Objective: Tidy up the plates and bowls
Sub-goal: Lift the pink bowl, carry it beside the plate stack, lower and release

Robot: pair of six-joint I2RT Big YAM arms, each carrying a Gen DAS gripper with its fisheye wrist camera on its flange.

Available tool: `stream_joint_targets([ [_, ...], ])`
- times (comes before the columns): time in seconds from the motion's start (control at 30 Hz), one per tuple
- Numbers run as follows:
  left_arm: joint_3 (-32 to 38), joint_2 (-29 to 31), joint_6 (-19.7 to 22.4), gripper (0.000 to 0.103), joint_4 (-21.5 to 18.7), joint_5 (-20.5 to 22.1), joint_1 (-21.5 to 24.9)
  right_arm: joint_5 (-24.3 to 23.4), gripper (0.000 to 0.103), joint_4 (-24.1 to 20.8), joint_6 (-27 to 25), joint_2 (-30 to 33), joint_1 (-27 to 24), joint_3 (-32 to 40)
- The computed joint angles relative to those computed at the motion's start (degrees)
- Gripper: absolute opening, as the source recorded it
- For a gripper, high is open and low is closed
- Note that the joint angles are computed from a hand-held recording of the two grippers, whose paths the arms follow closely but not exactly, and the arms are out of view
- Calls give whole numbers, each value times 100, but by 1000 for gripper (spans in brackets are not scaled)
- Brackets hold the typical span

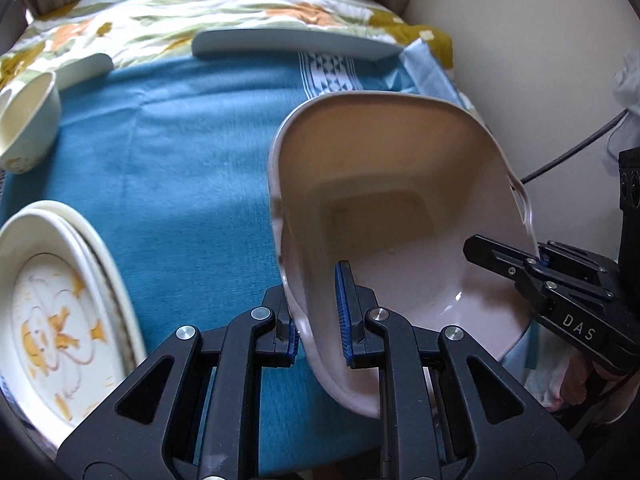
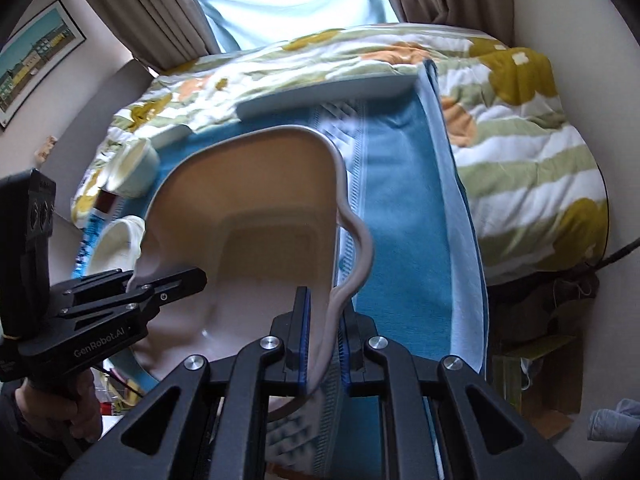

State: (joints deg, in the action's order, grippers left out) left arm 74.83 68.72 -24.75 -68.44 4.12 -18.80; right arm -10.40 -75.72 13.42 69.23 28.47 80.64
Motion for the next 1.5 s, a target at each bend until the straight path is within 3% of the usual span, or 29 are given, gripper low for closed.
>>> stream_joint_targets([
  [0.43,-57,202,58,14,-23,-133,-53,-133,12,119,-54,-9,-211,-363],
  [0.77,83,281,113,15,-162,-228,-86,-214,12,-87,-79,61,-250,-278],
  [0.83,125,312,129,19,-227,-239,-93,-264,12,-120,-56,80,-263,-275],
  [0.87,144,332,138,29,-244,-252,-95,-301,12,-116,-63,79,-271,-277],
  [0.9,161,342,143,47,-263,-275,-96,-330,12,-116,-92,76,-273,-279],
  [0.97,153,303,141,70,-206,-330,-94,-430,25,-107,-192,55,-291,-292],
  [1.0,148,271,135,75,-154,-355,-90,-484,32,-84,-209,37,-300,-306],
  [1.07,165,256,123,75,-119,-357,-70,-582,60,-41,-231,0,-335,-337],
  [1.17,231,252,61,75,-144,-328,-15,-701,78,-14,-309,-36,-383,-350],
  [1.23,293,202,-9,75,-177,-271,31,-684,84,-20,-374,-72,-370,-313],
  [1.33,483,55,-92,75,-318,-327,56,-649,84,-124,-431,-113,-365,-154],
  [1.5,1025,-324,-155,78,-771,-686,103,-414,86,-510,-369,-114,-190,626],
])
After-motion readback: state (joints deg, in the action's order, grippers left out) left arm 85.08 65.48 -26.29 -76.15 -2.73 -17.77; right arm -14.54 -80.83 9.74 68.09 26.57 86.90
